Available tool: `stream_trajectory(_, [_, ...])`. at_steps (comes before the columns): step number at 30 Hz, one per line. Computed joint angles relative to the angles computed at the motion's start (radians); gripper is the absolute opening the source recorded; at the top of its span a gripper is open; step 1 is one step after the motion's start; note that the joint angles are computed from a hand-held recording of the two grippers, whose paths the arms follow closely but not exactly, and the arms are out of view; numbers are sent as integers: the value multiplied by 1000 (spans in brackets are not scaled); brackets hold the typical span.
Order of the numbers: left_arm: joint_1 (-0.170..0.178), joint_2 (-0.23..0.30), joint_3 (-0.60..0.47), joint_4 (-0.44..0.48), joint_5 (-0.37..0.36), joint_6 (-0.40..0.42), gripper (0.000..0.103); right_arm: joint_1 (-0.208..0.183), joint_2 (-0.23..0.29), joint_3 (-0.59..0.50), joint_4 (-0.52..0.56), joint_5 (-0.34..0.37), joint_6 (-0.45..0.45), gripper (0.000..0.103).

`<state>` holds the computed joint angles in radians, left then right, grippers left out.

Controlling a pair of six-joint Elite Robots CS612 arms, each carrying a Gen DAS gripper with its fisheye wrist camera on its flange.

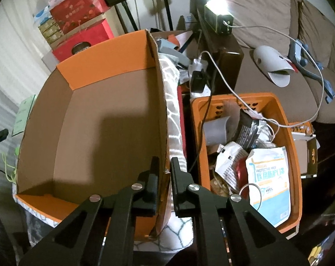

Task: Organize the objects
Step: 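Move the left tool to the lime-green power bank while the right tool grips the orange box wall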

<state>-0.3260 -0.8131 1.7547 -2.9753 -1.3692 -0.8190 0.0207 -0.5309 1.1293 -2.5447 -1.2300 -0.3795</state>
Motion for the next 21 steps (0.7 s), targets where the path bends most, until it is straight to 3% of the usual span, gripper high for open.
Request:
stream_trajectory(7, [2, -34, 67, -3, 6, 14, 97, -4, 3, -8, 13, 10, -7, 8])
stream_trajectory(15, [15, -4, 41, 2, -128, 63, 96, 0, 1, -3, 6, 0, 4, 8])
stream_trajectory(21, [27, 26, -1, 16, -225, 98, 83, 0, 2, -8, 17, -2, 5, 8])
